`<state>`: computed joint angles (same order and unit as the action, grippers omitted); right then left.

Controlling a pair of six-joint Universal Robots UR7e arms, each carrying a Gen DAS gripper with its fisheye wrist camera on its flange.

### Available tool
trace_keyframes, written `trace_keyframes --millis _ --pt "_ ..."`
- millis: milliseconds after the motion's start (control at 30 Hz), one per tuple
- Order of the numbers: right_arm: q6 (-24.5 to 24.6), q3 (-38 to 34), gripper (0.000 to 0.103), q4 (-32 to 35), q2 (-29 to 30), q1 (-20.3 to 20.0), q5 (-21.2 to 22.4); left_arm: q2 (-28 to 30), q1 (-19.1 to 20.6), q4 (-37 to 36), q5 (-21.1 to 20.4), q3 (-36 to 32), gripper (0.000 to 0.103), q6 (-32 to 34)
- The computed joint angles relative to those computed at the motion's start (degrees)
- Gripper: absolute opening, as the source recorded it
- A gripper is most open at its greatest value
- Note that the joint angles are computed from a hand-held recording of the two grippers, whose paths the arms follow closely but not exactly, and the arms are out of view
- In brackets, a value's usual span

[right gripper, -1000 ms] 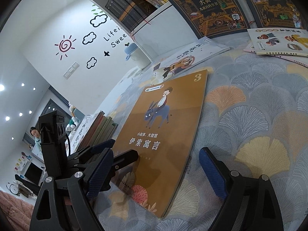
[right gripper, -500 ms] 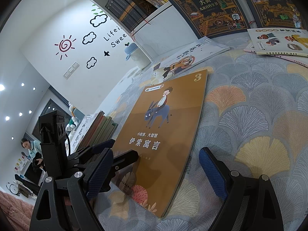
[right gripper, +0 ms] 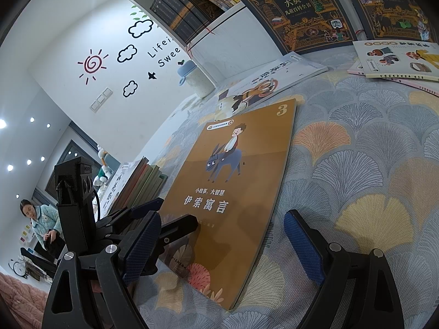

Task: Organize books
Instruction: 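Close the left gripper on the edge of the orange book, then lift the orange book off the cloth with the left gripper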

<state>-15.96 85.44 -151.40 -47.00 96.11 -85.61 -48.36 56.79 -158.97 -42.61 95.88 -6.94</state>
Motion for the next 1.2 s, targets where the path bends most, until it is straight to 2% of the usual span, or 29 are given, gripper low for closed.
trace_keyframes --millis 33,167,233,300,367,433,600,733,833,900,967,1067,1200 --pt "-0.1 -0.1 0.091 0.1 0.1 0.0 0.0 -0.1 0.0 -0.3 0.1 0.1 0.099 -0.1" --pt "-0.1 -0.6 0.091 0.8 0.4 0.3 -1.0 -0.9 0.4 -1.4 0.0 0.5 0.074 -1.1" --pt "-0.3 -1.0 0.092 1.5 0.6 0.9 -2.4 -1.7 0.7 0.3 -1.2 0.2 0.068 -2.2" --pt "-1.2 -1.9 0.094 4.8 0.9 1.5 -2.1 -2.5 0.9 2.1 -4.1 0.1 0.068 -2.5" --pt "-2.3 -2.0 0.094 5.2 1.2 2.9 -5.8 -2.7 0.4 4.9 -3.7 0.0 0.069 -3.2" --pt "-1.9 -1.5 0.094 5.5 0.8 3.3 -7.2 -3.2 0.1 5.5 -3.7 0.8 0.069 -3.5" --pt "2.5 2.6 0.094 8.5 -3.4 2.2 -4.2 -8.2 -0.1 7.6 -10.9 5.6 0.068 -6.7" --pt "5.4 7.0 0.094 12.8 -7.9 1.7 -2.3 -12.7 -1.8 10.9 -14.5 10.7 0.069 -8.6" --pt "7.5 9.5 0.093 18.4 -11.6 0.8 0.1 -16.5 -1.7 13.5 -21.4 13.6 0.069 -9.6" --pt "8.2 10.4 0.09 20.3 -12.8 0.1 1.4 -17.4 -1.7 14.0 -20.9 14.3 0.062 -10.2" --pt "6.6 11.4 0.082 20.0 -13.5 -0.9 2.6 -17.4 -1.1 14.2 -21.3 13.9 0.053 -10.1" --pt "5.8 10.4 0.08 21.5 -13.0 -2.0 5.2 -16.8 0.4 14.7 -23.9 12.1 0.049 -10.6" --pt "4.5 8.3 0.08 23.1 -11.3 -1.5 4.9 -16.2 2.1 14.5 -27.3 10.6 0.047 -10.4"
